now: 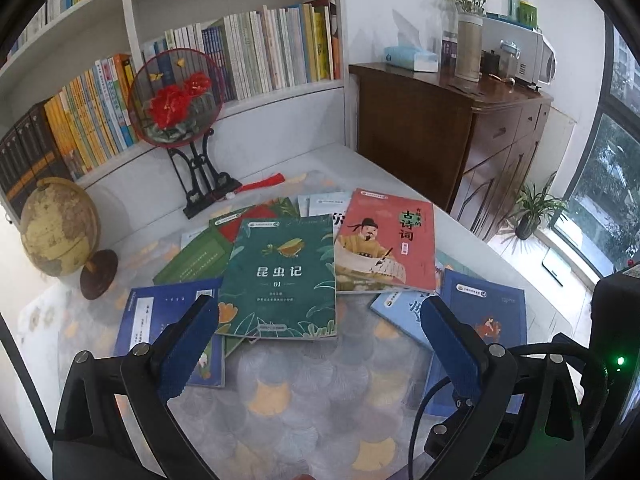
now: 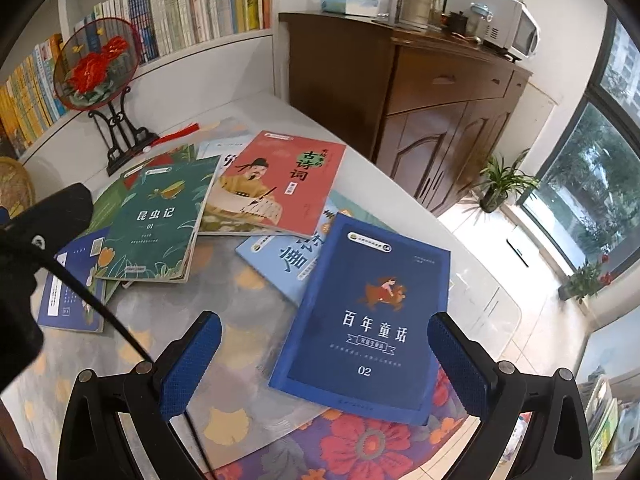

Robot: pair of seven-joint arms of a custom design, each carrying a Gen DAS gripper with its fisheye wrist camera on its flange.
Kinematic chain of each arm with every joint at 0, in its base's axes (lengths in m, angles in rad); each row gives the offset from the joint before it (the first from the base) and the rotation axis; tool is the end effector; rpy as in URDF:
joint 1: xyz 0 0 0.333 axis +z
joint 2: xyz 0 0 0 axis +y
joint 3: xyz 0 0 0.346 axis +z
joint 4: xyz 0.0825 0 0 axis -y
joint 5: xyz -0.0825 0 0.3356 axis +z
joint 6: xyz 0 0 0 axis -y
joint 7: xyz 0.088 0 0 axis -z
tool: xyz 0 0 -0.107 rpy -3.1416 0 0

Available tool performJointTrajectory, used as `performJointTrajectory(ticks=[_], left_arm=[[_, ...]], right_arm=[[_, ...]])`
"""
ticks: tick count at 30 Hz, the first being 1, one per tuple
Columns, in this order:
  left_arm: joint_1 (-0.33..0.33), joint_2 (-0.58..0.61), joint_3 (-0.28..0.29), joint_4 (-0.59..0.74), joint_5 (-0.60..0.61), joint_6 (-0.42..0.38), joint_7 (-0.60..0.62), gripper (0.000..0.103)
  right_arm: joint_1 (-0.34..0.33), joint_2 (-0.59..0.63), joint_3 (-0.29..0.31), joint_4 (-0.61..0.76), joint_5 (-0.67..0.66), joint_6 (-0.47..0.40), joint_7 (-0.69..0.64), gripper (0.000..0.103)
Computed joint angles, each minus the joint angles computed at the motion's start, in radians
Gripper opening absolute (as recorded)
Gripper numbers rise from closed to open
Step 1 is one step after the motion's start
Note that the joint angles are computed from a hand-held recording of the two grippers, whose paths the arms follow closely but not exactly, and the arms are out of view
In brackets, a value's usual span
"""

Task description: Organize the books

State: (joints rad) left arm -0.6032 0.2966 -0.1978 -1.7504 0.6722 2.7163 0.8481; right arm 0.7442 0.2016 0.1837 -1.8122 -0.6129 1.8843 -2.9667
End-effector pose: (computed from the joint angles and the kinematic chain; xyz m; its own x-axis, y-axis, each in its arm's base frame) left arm 0.4461 -0.4686 0.5275 -0.5168 -0.8537 -0.0644 -0.5892 0.4092 -0.6967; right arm 0.3805 0.4238 0.4812 -0.5718 -0.8163 0.0821 -0.7268 0.4575 -0.5124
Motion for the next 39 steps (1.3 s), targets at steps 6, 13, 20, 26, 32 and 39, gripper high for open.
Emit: performJointTrajectory(ticks=[6, 13, 20, 26, 32, 39], left_arm=[[0.003, 0.008, -0.002, 0.002, -0.012, -0.004, 0.014, 0.101], [-0.014, 0.013, 0.023, 0.007, 0.017, -0.03, -0.019, 0.101], [-0.009, 0.014, 0.018, 0.01, 0.089, -0.06, -0.06, 0.101], [0.013, 0.024, -0.012, 0.007, 0.003, -0.098, -0.012, 0.101], [0.018, 0.026, -0.012, -0.002, -0.08, -0.169, -0.017, 0.101], [0.016, 0.004, 0.002, -0.011, -0.022, -0.223, -0.114, 0.099]], right_arm=[[-0.006, -0.001, -0.002, -0.013, 0.01, 0.021, 0.002, 0.102], [-0.01, 0.015, -0.005, -0.002, 0.023, 0.031, -0.018, 0.103], [-0.002, 0.023, -0.009, 0.01, 0.025, 0.018, -0.037, 0.103], [-0.006, 0.022, -0.011, 0.003, 0.004, 0.046, -0.074, 0.103], [-0.029, 0.024, -0.019, -0.031, -0.019, 0.169, -0.134, 0.102], [-0.043, 0.05, -0.035, -0.02, -0.021, 0.283, -0.225, 0.102]])
